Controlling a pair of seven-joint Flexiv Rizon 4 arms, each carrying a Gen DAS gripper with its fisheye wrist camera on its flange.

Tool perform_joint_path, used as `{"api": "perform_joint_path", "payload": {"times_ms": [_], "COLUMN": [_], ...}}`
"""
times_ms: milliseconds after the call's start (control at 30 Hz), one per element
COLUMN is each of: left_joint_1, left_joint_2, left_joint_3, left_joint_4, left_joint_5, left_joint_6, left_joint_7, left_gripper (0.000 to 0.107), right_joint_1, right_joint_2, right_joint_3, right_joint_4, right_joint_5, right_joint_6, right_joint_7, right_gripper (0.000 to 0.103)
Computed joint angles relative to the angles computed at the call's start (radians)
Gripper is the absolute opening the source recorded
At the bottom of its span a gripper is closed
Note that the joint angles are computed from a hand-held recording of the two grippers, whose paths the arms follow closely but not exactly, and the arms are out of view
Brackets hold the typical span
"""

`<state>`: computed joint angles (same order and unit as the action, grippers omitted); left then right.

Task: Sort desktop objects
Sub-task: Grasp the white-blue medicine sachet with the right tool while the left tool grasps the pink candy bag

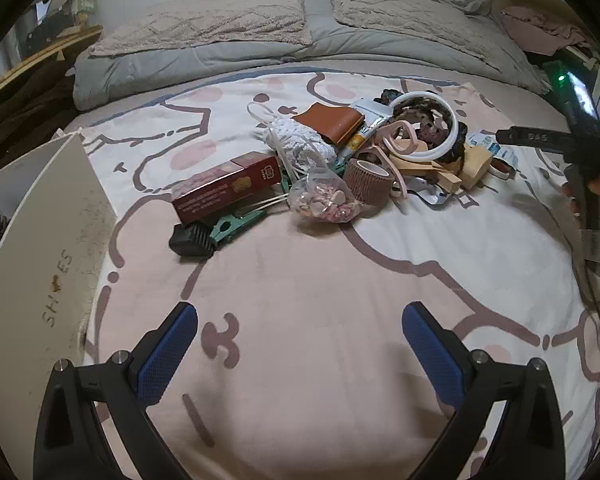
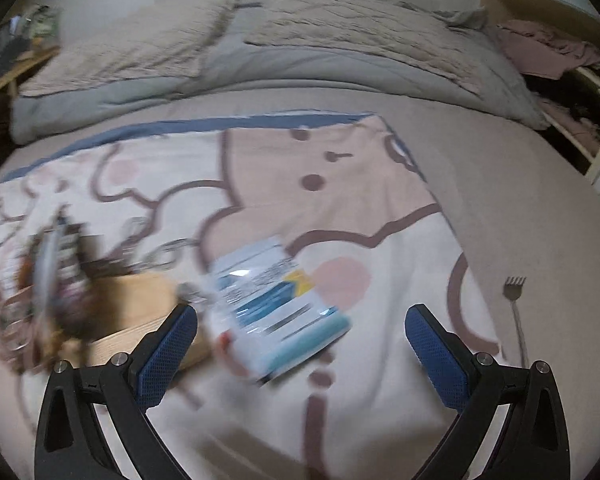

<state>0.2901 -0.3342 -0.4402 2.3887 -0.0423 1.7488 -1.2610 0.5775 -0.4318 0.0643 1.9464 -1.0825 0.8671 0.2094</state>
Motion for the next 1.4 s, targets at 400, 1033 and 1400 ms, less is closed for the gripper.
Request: {"api": "perform_joint_path", "payload": {"times_ms": [400,1033,1400], "left_joint_1": [-0.043,-0.492,-0.552], "left_joint_2": [-0.068,-0.220,-0.250], "left_joint_3": [0.013,0.448,0.503], "left_joint_4": [-0.084,-0.296,-0.321], "left_joint_5": [-0.014,-0.086,-0.113], "left_joint_6": [0.012,0.015,-0.011], "left_joint_7": [-0.057,-0.048,-0.044], "left_gripper": [0.103,0.088,0.088], "right_joint_1": [-0.050,-0.048,-0.058], "right_joint_2": [-0.067,-0.100,-0.100], "right_joint_3": [-0.070,-0.090,-0.084], "right_joint_4": [-0.011,-0.014,-0.014], "right_joint_5": [-0.126,-0.164,-0.249], "right_joint_6": [0.177,0.220,0.219], "right_joint_7": [0.264,0.298,0.340], "right_gripper": [0.103,0.103,0.103]}}
